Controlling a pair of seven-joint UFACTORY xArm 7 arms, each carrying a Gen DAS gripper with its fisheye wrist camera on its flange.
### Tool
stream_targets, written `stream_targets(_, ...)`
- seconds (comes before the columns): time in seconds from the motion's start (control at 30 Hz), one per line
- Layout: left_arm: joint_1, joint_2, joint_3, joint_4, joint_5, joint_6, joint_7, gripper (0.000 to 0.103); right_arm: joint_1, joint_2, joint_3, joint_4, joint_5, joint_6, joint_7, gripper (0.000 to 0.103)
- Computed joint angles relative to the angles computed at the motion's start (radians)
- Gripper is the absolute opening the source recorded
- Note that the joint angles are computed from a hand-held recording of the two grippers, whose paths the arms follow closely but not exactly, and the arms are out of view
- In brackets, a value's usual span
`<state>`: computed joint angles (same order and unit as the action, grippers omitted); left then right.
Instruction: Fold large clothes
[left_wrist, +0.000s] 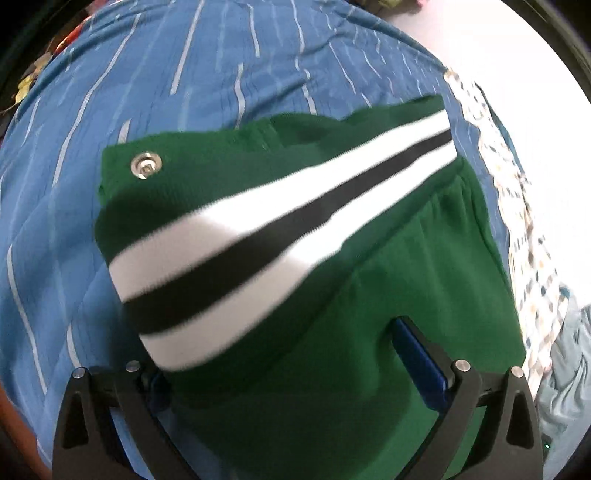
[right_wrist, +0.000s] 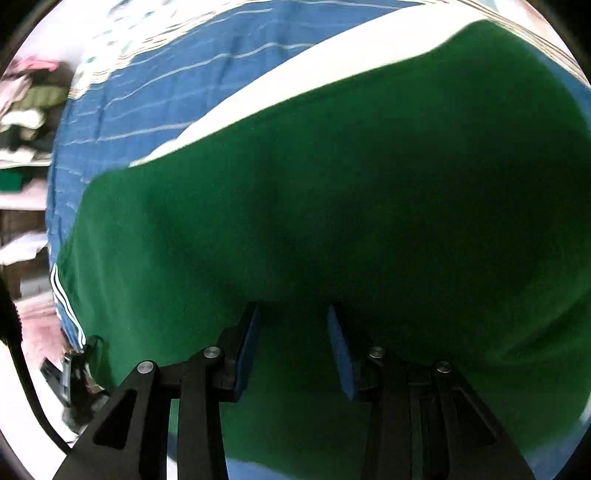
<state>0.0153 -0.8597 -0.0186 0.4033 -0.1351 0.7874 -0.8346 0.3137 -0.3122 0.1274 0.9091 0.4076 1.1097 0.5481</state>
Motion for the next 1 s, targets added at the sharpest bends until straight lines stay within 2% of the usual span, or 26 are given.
stream_targets(0.03, 0.008, -0.008, 0.008, -0.007, 0.004, -0.005, 0.004, 0.098, 0.007, -0.006, 0.001, 0.023, 0.007, 0.001, -0.014, 0.040)
stream_targets(0.07, 0.024, 0.002, -0.006, 0.007, 0.019, 0.004, -0.009, 0.081, 0.018, -0.002, -0.002, 0.045, 0.035, -0.001, -0.032, 0.040)
stream_targets(0.1, 0.038, 0.004, -0.022, 0.005, 0.038, 0.011, -0.022, 0.075, 0.029, 0.011, -0.002, 0.064, 0.063, -0.007, -0.049, 0.040)
stream_targets(0.17, 0.049, -0.022, -0.024, -0.008, 0.056, 0.012, -0.029, 0.055, 0.053, 0.073, 0.014, 0.112, 0.102, -0.032, -0.075, 0.040)
stream_targets(0.2, 0.049, -0.037, -0.021, -0.013, 0.060, 0.015, -0.029, 0.052, 0.062, 0.121, 0.029, 0.139, 0.102, -0.046, -0.079, 0.039)
stream_targets(0.23, 0.047, -0.057, -0.016, -0.018, 0.062, 0.022, -0.025, 0.050, 0.079, 0.171, 0.033, 0.170, 0.073, -0.045, -0.063, 0.033)
stream_targets(0.27, 0.049, -0.065, -0.014, -0.021, 0.067, 0.024, -0.021, 0.047, 0.074, 0.248, 0.068, 0.222, 0.002, -0.024, -0.026, 0.032)
stream_targets(0.37, 0.039, -0.105, 0.017, -0.046, 0.052, 0.018, 0.002, 0.048, 0.093, 0.380, 0.084, 0.334, -0.118, 0.014, 0.024, 0.033)
stream_targets(0.4, 0.035, -0.100, 0.036, -0.052, 0.040, 0.009, 0.017, 0.050, 0.094, 0.407, 0.081, 0.369, -0.122, 0.045, 0.042, 0.033)
stream_targets(0.47, 0.020, -0.067, 0.064, -0.062, 0.003, -0.039, 0.042, 0.061, 0.087, 0.452, 0.074, 0.431, -0.103, 0.109, 0.058, 0.033)
stream_targets(0.57, 0.018, -0.061, 0.041, -0.070, -0.004, -0.061, 0.058, 0.068, 0.076, 0.444, 0.071, 0.472, -0.074, 0.159, 0.047, 0.033)
stream_targets(0.7, 0.032, -0.069, 0.007, -0.053, 0.017, -0.044, 0.045, 0.068, 0.069, 0.350, 0.077, 0.390, 0.076, 0.081, -0.008, 0.032)
stream_targets(0.8, 0.028, -0.072, 0.024, -0.064, 0.005, -0.072, 0.049, 0.068, 0.098, 0.409, 0.094, 0.359, 0.055, 0.060, -0.026, 0.032)
stream_targets(0.83, 0.026, -0.076, 0.034, -0.072, 0.000, -0.084, 0.057, 0.068, 0.103, 0.424, 0.095, 0.344, 0.045, 0.028, -0.024, 0.021)
stream_targets(0.87, 0.025, -0.081, 0.040, -0.076, -0.002, -0.086, 0.066, 0.068, 0.102, 0.433, 0.092, 0.342, 0.062, 0.020, -0.008, 0.000)
stream_targets(0.93, 0.017, -0.074, 0.061, -0.072, -0.012, -0.082, 0.094, 0.068, 0.083, 0.461, 0.081, 0.381, 0.115, 0.064, 0.042, 0.000)
stream_targets(1.0, 0.010, -0.050, 0.074, -0.059, -0.025, -0.085, 0.119, 0.068, 0.061, 0.437, 0.092, 0.401, 0.088, 0.063, 0.076, 0.000)
